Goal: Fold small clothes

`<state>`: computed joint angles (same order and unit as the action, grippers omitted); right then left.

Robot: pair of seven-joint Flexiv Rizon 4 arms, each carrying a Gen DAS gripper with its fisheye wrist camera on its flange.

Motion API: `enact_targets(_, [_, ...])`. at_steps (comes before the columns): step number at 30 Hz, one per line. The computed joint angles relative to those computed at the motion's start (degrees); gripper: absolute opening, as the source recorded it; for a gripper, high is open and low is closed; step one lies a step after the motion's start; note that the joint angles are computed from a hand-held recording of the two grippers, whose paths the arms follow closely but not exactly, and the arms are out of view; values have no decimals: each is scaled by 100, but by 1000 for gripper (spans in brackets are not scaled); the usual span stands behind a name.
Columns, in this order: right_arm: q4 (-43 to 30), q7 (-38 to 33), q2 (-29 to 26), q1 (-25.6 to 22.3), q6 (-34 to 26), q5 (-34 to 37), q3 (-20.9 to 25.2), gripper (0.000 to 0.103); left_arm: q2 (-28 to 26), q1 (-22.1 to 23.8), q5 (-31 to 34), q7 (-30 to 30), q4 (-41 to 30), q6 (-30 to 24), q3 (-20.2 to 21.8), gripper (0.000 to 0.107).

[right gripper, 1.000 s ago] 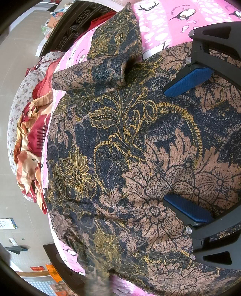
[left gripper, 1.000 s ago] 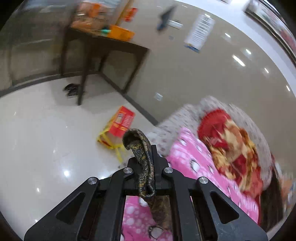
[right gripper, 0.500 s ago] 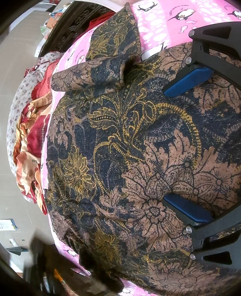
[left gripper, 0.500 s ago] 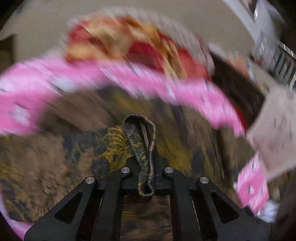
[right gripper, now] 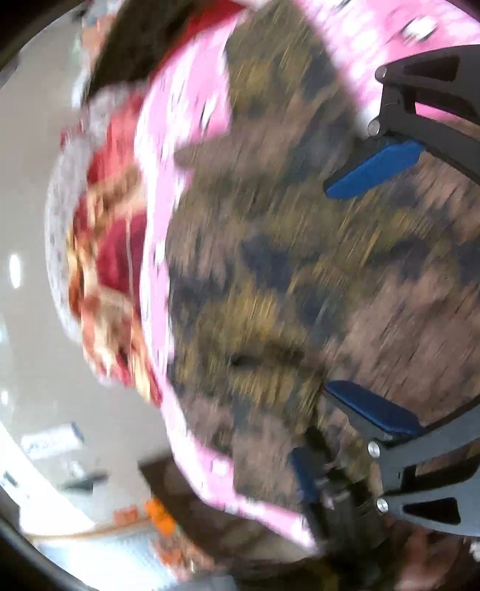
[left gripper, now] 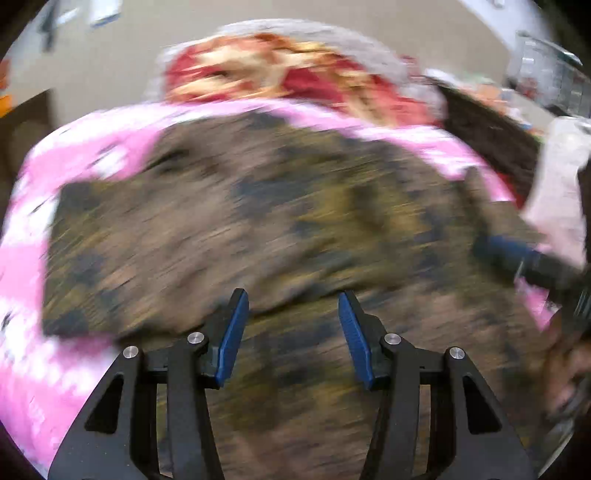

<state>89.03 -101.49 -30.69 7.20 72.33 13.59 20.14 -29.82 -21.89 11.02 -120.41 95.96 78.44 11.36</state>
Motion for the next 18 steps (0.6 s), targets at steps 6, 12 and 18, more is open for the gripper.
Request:
enact_targets(6, [-1554, -608, -1050, -6, -1414, 474, 393, 50, -70, -176, -433, -926, 561, 529, 443, 50])
enact_targets(12, [-2065, -811, -1389, 18, -1707, 937, 398, 15, -230, -366, 442, -1681, -111, -284, 547, 50])
enact_targets(18, [-1884, -610, -1155, 35, -1429, 1069, 32, 4, -59, -132, 440, -1596, 173, -84, 396, 50])
